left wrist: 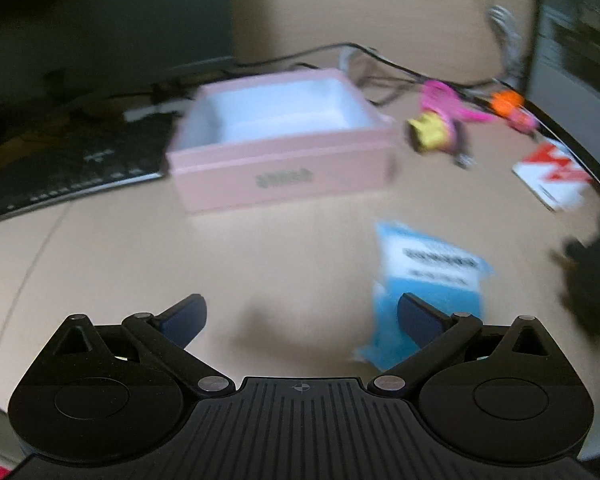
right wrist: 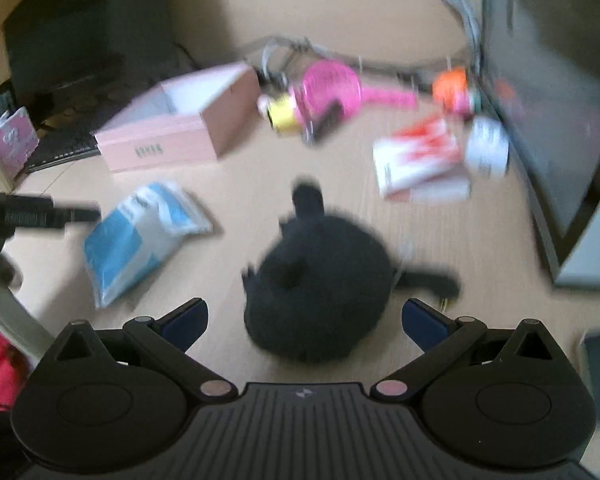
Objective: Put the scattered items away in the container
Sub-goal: 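Carry the blue bag in the left tool while the right tool carries the plush toward the pink box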
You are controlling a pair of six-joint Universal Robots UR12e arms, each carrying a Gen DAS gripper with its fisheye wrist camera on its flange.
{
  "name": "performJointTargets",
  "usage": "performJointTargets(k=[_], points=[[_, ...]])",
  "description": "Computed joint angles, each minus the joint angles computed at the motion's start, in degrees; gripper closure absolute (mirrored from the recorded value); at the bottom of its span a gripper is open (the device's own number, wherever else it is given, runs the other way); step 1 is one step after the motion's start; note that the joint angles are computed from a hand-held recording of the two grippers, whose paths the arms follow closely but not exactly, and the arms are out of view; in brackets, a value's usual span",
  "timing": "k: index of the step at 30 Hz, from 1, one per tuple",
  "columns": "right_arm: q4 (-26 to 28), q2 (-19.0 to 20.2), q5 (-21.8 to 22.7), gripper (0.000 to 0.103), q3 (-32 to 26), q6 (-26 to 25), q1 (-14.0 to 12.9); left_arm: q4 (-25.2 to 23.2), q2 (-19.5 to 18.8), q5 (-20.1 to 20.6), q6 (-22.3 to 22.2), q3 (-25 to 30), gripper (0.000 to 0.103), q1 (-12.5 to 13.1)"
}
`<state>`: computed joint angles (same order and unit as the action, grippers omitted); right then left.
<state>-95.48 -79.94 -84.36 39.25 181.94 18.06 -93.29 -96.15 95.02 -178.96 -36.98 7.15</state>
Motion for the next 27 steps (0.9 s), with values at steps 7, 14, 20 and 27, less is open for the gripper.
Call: performJointTargets(k=[7, 14, 20, 27], points=[[-0.92, 2.22, -6.04, 0.009, -1.63, -6.27, 1.76, -1.12, 0.2, -2.29, 1.76, 0.87, 0.0, -2.08], [-1.39, 1.3, -4.64, 0.025, -0.87, -5.2, 1.24, -6.14, -3.74, -2.92, -0.94, 6.93, 0.0, -4.49], [-2.53, 0.48, -4.58, 0.025, 0.04, -6.12, 1.56, -5.07, -4.56, 4.04, 3.69, 5.62, 0.0, -7.31], [-2.15, 0.08, -6.1, 0.025, 0.19, -8.62, 2.11, -6.63, -3.15, 5.49, 5.14, 3.67, 0.0, -5.39]])
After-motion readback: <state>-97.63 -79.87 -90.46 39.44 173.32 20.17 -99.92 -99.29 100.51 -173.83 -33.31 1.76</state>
